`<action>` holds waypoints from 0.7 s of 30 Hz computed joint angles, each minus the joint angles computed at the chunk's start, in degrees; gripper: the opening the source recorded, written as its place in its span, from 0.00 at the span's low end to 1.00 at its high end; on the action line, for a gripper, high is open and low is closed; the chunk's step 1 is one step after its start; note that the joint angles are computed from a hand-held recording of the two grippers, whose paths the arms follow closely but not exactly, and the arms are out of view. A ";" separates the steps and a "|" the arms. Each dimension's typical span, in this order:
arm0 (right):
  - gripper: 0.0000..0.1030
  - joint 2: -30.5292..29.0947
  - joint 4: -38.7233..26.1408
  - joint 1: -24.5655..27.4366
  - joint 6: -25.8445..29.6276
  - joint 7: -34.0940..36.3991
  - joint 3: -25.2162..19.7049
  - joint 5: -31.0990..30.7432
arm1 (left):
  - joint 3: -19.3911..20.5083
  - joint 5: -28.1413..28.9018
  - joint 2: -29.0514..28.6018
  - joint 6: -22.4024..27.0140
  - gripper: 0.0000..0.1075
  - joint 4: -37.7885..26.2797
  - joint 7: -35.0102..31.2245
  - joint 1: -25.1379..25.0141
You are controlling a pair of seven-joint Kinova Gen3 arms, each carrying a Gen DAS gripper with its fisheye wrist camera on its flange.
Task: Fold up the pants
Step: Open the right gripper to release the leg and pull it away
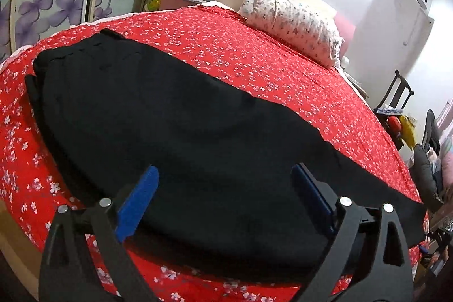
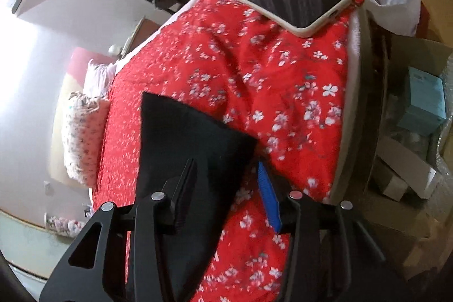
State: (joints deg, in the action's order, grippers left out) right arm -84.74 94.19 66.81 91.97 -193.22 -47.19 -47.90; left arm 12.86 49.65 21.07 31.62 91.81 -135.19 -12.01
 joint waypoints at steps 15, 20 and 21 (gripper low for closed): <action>0.34 -4.27 3.21 -0.65 -2.33 1.36 0.78 0.64 | -0.01 -1.44 -0.37 -0.45 0.93 0.05 0.33 0.47; 0.25 -2.95 3.83 -0.20 -2.93 5.03 -0.71 0.90 | 0.07 -1.18 -0.31 -0.19 0.93 0.04 -0.21 0.33; 0.21 -3.38 4.13 -0.36 -3.07 4.89 -0.53 0.88 | 0.07 -1.14 -0.30 -0.16 0.93 0.06 -0.30 0.31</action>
State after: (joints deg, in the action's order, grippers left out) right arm -88.12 98.31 66.44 88.90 -188.33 -47.72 -47.02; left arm 12.93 48.51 20.77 31.46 91.86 -135.50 -11.70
